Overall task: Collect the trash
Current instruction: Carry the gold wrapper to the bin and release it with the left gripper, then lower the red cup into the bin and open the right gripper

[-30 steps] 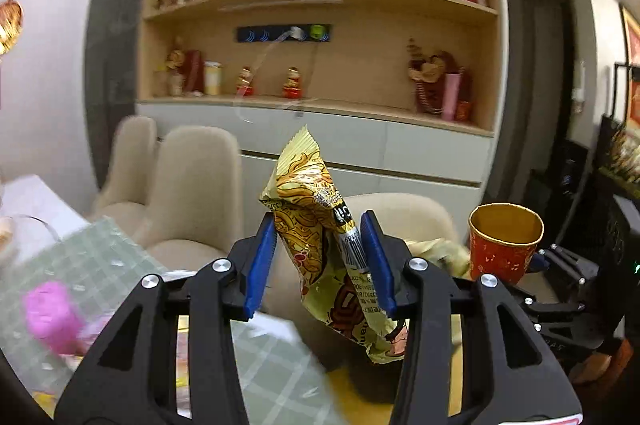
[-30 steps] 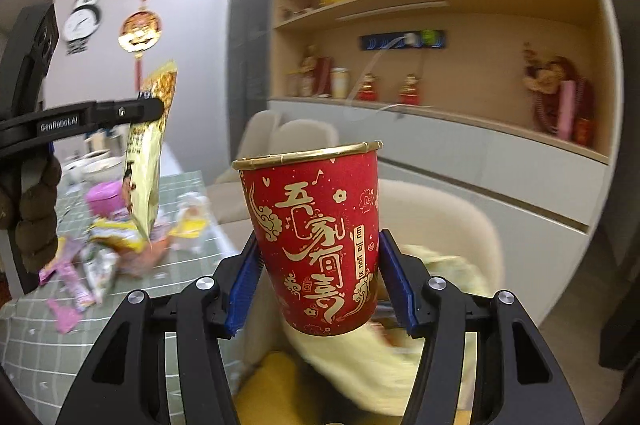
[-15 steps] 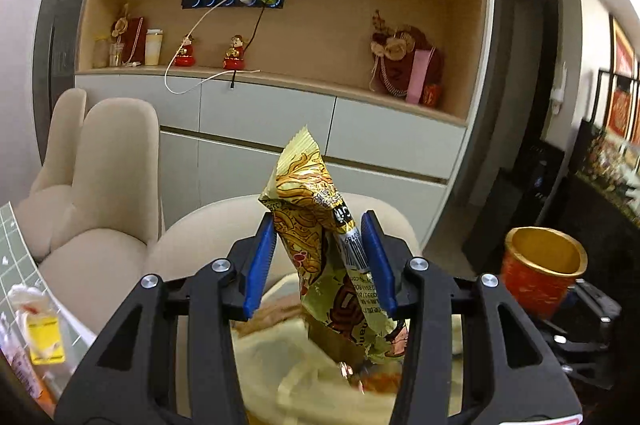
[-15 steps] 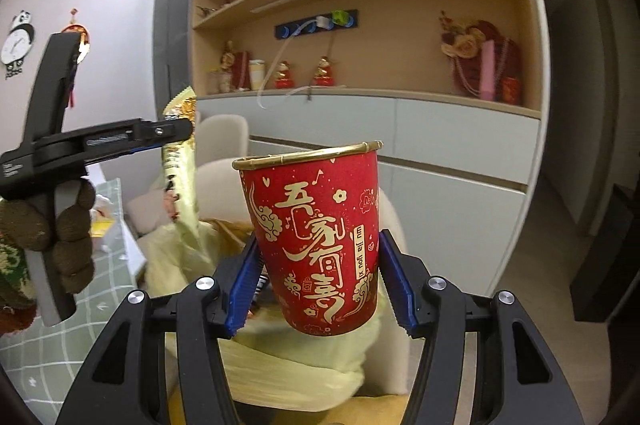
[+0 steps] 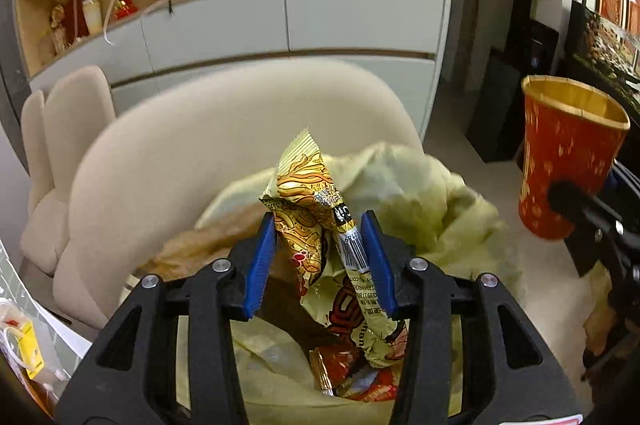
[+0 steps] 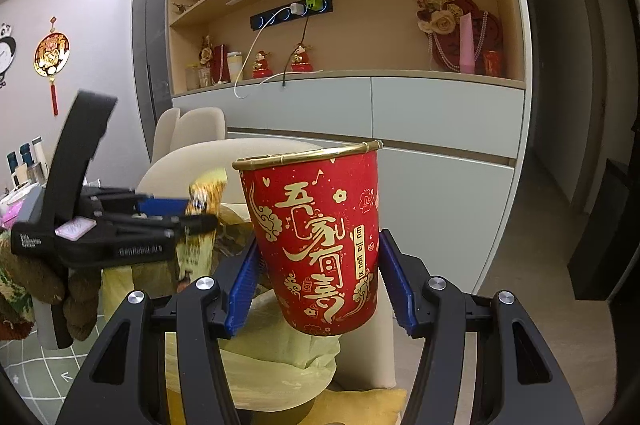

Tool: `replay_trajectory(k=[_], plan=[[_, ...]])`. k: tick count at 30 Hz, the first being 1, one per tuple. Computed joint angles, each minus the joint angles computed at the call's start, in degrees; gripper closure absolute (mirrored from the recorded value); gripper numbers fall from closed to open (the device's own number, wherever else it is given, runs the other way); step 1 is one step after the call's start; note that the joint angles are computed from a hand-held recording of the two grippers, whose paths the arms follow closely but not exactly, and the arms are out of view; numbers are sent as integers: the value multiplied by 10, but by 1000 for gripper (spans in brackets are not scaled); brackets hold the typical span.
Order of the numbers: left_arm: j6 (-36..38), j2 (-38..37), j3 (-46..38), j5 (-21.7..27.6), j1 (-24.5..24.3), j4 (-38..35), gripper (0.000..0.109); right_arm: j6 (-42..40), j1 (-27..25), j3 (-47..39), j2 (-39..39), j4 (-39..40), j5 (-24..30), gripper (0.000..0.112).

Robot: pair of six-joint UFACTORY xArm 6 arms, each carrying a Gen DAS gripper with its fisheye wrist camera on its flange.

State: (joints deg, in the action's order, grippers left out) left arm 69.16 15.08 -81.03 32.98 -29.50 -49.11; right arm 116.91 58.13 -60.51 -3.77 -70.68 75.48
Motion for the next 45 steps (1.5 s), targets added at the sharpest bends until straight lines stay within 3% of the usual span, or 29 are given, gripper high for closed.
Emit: replay_trajectory(k=[6,13,20,23,25,27,30,37,45], plan=[[-5,3,-14,79,27,-24,61,9,0,-5,1,3,-5,58],[-15,-35,1,101,66,-62,53,-23,-4,-47,26,-7,-16,58],[6,-105,60,68,115,-73,51,-101,-70,-131,86,-8,-167,58],[15,-129,79,83,143,-71,51,-138,-114,-169,122,38,-242,58],[24,-145,92,100,167,-72,51,-194,-139,-195,150,113,-265,58],[33,-157,101,120,194,-75,50,-249,-154,-212,170,181,-267,58],[37,-164,104,150,229,-79,50,-261,-161,-207,172,215,-264,58],[48,-159,102,198,286,-83,49,-264,-135,-224,184,214,-218,58],[39,-149,98,212,307,-78,49,-220,-124,-202,171,204,-207,56]])
